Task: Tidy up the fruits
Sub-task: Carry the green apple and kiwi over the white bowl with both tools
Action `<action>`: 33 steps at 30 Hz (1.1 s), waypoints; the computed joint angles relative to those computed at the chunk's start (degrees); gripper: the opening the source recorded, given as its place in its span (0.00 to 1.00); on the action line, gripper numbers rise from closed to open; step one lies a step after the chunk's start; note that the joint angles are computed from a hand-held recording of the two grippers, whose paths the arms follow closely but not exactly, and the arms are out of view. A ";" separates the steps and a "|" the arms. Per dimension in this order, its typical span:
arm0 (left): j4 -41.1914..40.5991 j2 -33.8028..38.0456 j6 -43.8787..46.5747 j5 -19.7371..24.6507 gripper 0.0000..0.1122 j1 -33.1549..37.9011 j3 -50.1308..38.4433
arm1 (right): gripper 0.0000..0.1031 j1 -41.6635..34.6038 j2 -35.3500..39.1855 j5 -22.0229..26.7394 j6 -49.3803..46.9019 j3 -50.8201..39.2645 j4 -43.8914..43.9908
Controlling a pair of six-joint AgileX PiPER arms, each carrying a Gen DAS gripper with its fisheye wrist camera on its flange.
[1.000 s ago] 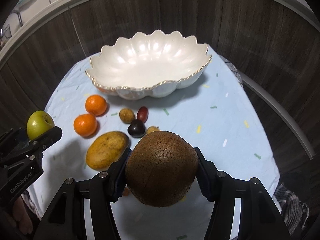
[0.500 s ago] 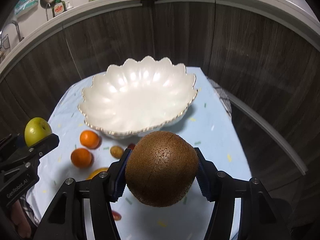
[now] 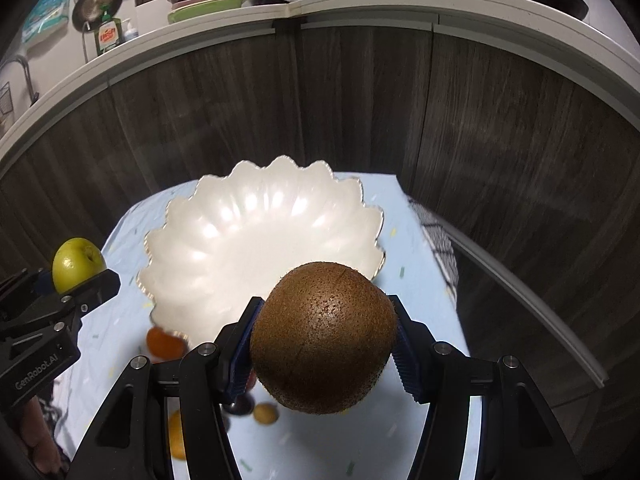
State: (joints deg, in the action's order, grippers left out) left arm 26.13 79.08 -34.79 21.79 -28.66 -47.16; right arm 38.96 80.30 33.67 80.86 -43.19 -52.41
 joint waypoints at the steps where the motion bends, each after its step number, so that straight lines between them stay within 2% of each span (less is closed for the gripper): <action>1: -0.10 0.76 0.27 -0.19 0.43 0.13 -0.65 | 0.58 -1.03 0.52 -0.55 -0.81 -0.52 0.09; 14: -4.47 11.06 5.89 -1.45 0.43 2.95 -9.56 | 0.58 -10.61 8.23 -6.82 -9.48 -6.46 3.51; 18: -8.25 14.03 9.70 -1.67 0.43 4.44 -12.06 | 0.58 -12.34 10.87 -8.16 -11.94 -8.56 5.30; 33: -14.95 23.56 17.64 -0.69 0.43 7.73 -20.00 | 0.58 -15.54 19.74 -8.26 -19.66 -16.80 10.75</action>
State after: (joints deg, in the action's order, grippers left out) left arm 11.18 102.64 -17.15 21.10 -20.93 -67.16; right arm 23.41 100.04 25.41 61.21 -59.99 -41.66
